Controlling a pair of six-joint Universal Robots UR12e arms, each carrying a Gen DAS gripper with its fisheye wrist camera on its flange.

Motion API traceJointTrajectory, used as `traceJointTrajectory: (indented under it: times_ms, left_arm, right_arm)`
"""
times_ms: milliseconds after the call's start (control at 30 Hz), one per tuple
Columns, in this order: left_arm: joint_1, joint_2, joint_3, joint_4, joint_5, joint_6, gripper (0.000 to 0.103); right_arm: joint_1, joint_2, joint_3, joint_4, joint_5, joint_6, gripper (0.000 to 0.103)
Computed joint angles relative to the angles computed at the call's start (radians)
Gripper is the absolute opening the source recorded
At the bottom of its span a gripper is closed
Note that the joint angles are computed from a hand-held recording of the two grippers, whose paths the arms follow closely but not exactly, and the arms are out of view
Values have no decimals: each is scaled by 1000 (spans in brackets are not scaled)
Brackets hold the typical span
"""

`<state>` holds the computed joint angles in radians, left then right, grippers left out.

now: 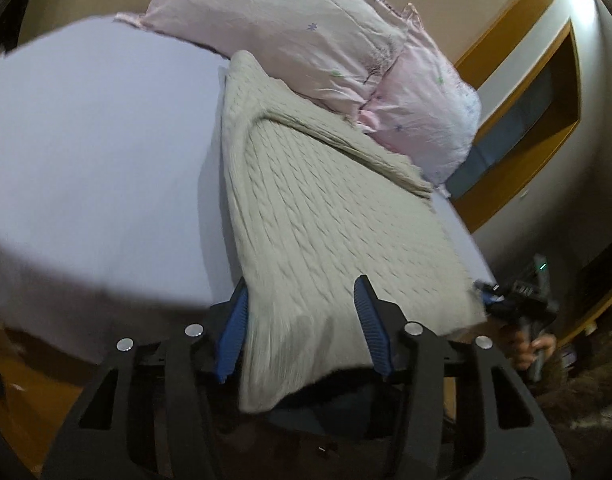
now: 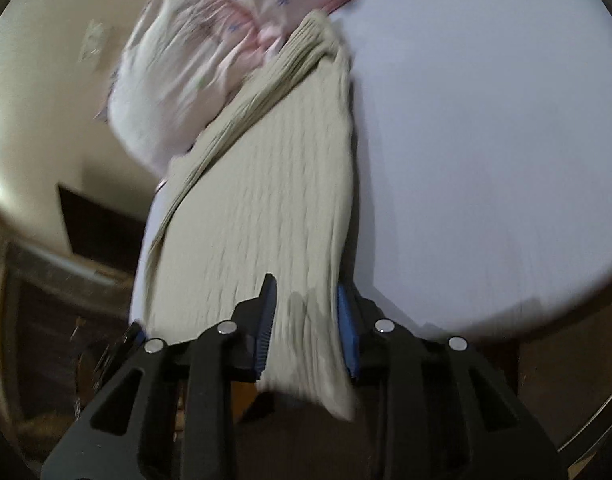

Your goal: Fold small clothes

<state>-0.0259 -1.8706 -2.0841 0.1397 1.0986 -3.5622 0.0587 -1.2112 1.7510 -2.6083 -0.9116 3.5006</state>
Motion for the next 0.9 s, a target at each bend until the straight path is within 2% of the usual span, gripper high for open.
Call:
traceJointTrajectory:
  times_ms: [100,133,167,200,233,300,367,467,533,567,600,667,733,800,867,900]
  left_arm:
    - [-7,-1,-10,-29,-25,-7,51]
    - [-9,-7,-6,-36,-35,-8,46]
    - [-9,-11,-2,-42,-45,-12,42]
    - [-9,-18,6,-48,-60,-21,30]
    - [-8,-21,9,-50,-69,-25,10]
    - [-2,-17,16,-60,-100,-33,7]
    - [4,-8,26,-56,-113,-42,7]
    - [0,-3,104,-70,-35,0,7]
    - [-7,-32,183,-74,42,11,7]
    - [-12,-63,246,-83,111,8,7]
    - [-13,-87,288,-96,148,1,7]
    - [-15,-156,402,-153,229,-21,7]
    - [-18,-241,546,-271,307,-34,7]
    - [-17,-304,650,-375,324,-52,7]
    - [-15,-353,722,-452,330,-77,7]
    - [-13,-362,734,-464,325,-79,7]
  right_arm:
    - [-8,-15,31,-4,50,-24,29]
    - [-3,-2,11,13,62,-28,22]
    - [0,6,4,37,86,-52,8]
    - [-1,12,-2,36,97,-56,8]
    - [-3,18,-3,2,130,-48,8]
    - [-6,30,-13,-81,165,-10,7]
    - [-12,53,-41,-217,192,51,7]
    - [-9,128,-153,-378,188,155,7]
    - [-2,192,-249,-438,151,218,7]
    - [1,242,-319,-471,125,278,7]
    - [6,278,-371,-477,93,320,7]
    - [15,356,-488,-444,4,370,7]
    - [24,405,-571,-355,-83,371,7]
    - [33,457,-660,-231,-151,388,7]
    - [39,491,-709,-171,-186,406,7]
    - [41,496,-718,-152,-199,407,7]
